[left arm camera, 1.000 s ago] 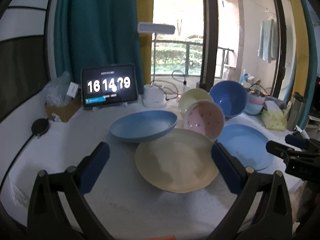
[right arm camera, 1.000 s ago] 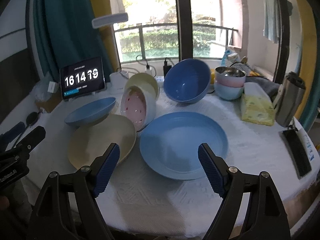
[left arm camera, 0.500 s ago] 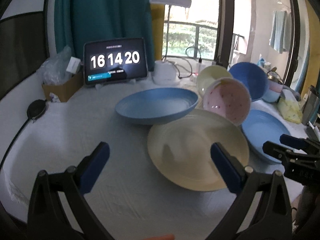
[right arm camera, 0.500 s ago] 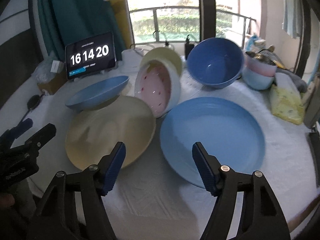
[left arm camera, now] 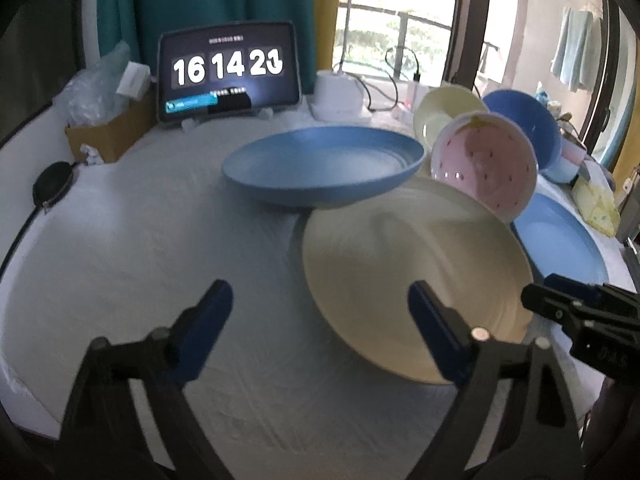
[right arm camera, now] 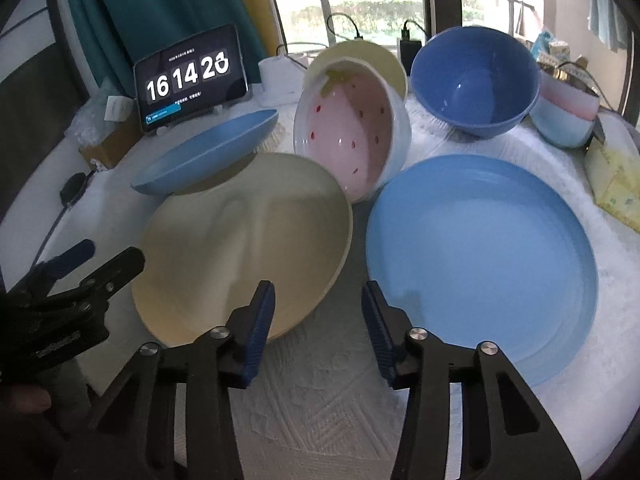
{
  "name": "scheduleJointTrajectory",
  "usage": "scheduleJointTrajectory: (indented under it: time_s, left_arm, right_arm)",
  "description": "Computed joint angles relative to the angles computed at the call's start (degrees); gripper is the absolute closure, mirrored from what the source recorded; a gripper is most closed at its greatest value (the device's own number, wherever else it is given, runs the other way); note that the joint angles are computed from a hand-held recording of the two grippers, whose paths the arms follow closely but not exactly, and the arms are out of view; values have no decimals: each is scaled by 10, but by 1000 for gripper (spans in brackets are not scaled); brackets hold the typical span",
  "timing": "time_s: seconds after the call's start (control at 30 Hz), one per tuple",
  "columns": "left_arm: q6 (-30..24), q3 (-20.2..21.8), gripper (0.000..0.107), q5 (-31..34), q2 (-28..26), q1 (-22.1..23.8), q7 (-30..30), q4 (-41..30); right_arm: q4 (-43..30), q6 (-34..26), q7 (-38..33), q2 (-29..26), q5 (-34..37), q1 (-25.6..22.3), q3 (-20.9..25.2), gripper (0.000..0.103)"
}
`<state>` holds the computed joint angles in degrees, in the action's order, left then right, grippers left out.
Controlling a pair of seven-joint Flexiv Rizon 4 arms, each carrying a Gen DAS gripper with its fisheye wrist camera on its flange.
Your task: Organize plates and bowls
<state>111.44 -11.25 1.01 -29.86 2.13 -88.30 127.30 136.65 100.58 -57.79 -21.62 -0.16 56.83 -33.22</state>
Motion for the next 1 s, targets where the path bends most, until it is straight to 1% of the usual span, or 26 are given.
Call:
scheduleJointTrajectory:
  time_s: [0.13,0.3,0.33,0.37,0.4,0.47,0.5,0.53,0.57,0.6,0.63,0.67,0.7,0.77,0.87,0.9,1.0]
  left_arm:
    - [-14,-5,24,1,-6,2,5,-6]
    - [-34,-7,29,-6,-12,-2,16,-15]
    - [-35,-3,32,-9,-13,-8,18,-17]
    - [-36,0,36,-12,-13,-12,21,-17]
    - [-38,1,38,-14,-13,-14,23,-18]
    - [-49,-6,43,-17,-15,-9,27,-20]
    - [-54,-9,46,-19,-16,-6,28,-21]
    - [-63,-11,53,-24,-16,-4,27,-21]
    - [-68,-11,56,-28,-17,-4,27,-21]
    - [-68,-8,57,-32,-18,-7,27,-21]
    - [-63,0,60,-36,-18,-16,27,-20]
    - [-63,-3,64,-36,-18,-14,28,-20]
    - [-62,-5,65,-35,-17,-12,30,-19]
    - [-60,-12,70,-32,-16,-6,33,-16]
    - [-59,-15,73,-28,-13,-5,38,-12]
    - [-58,-11,73,-29,-12,-9,38,-11]
    - [-58,-18,74,-29,-10,-4,37,-7]
  right_arm:
    - [-7,-10,4,-4,-8,-16,21,57]
    - [-21,-24,29,-11,-24,-65,63,57]
    - [-23,-24,33,-11,-29,-77,74,57]
    - [-22,-22,36,-12,-34,-77,73,57]
    - [-23,-22,38,-14,-38,-78,73,57]
    - [-28,-22,41,-16,-44,-102,97,57]
    - [-28,-20,43,-18,-47,-96,90,57]
    - [-30,-20,45,-21,-49,-92,86,58]
    - [-30,-19,46,-23,-50,-90,83,59]
    - [-30,-17,46,-25,-50,-87,79,63]
    - [-31,-17,45,-26,-51,-87,79,67]
    - [-33,-15,44,-27,-51,-91,85,69]
    - [-33,-17,43,-28,-51,-87,81,72]
    - [-32,-18,44,-29,-50,-76,70,72]
    - [-29,-15,44,-28,-48,-68,63,72]
    - [-28,-14,43,-28,-46,-59,54,72]
    - [-22,-9,40,-27,-38,-43,39,72]
